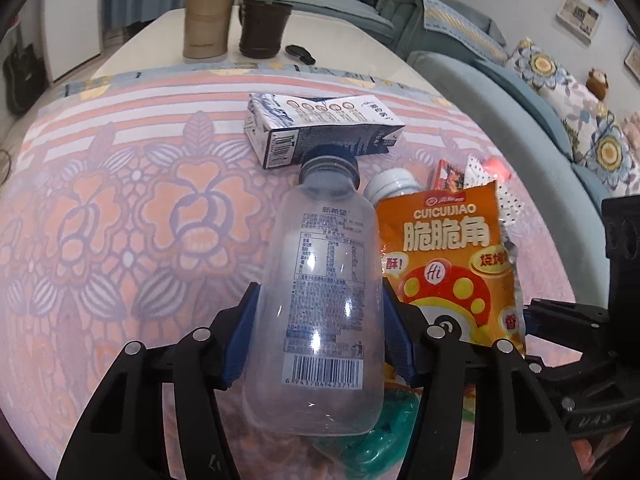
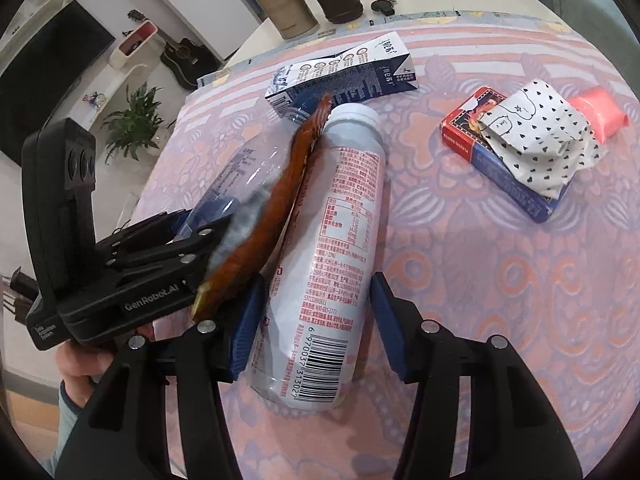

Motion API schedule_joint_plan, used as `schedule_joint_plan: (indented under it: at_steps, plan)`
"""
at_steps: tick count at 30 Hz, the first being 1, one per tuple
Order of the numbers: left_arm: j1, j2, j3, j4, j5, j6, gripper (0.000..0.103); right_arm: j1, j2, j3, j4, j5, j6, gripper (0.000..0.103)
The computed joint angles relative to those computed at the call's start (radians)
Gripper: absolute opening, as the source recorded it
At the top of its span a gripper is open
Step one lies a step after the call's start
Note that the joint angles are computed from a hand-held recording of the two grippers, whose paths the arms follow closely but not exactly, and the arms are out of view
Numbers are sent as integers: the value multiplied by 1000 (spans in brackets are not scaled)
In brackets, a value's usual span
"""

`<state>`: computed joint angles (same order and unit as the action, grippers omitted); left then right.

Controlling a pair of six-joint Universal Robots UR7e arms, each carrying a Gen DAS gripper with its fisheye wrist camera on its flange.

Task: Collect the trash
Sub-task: 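Grasp the clear plastic bottle with the left tool while the right tool grasps the white spray bottle, then carry both bottles over the blue basket and open both tools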

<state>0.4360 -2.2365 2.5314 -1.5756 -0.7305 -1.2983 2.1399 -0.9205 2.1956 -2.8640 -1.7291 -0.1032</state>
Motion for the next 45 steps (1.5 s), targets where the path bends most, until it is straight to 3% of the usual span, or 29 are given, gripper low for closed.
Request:
schedule_joint_plan:
  at_steps: [4, 9, 17, 20, 24, 30, 34, 37, 42, 45]
  plan:
    - [-127, -82, -5, 136, 16, -145, 53, 1, -64, 45, -36, 2, -35, 47]
    - [-248, -51, -36, 210, 33, -248, 53, -6, -175, 97, -50, -3, -59, 46]
    - [-380, 15, -34, 192, 9, -332, 53, 9, -360, 206, -1, -199, -167, 46]
    - [-398, 33, -18, 154, 0, -332, 53, 1, -390, 234, 22, -245, -177, 46]
    - [-394, 50, 0, 91, -16, -296, 53, -16, -350, 233, 65, -280, -150, 46]
    - [-368, 70, 18, 11, -22, -234, 53, -43, -277, 175, 108, -255, -67, 51]
    - [-338, 107, 25, -98, -11, -160, 53, -86, -283, 179, 85, -191, -70, 46]
    - [-314, 167, 23, -228, 10, -68, 53, -99, -369, 231, -12, -155, -118, 45]
    - [-256, 389, -2, -600, 30, 174, 53, -151, -535, 244, -46, -149, -134, 45]
    - [-212, 557, -40, -855, 16, 338, 53, -224, -642, 237, -34, -140, -151, 45]
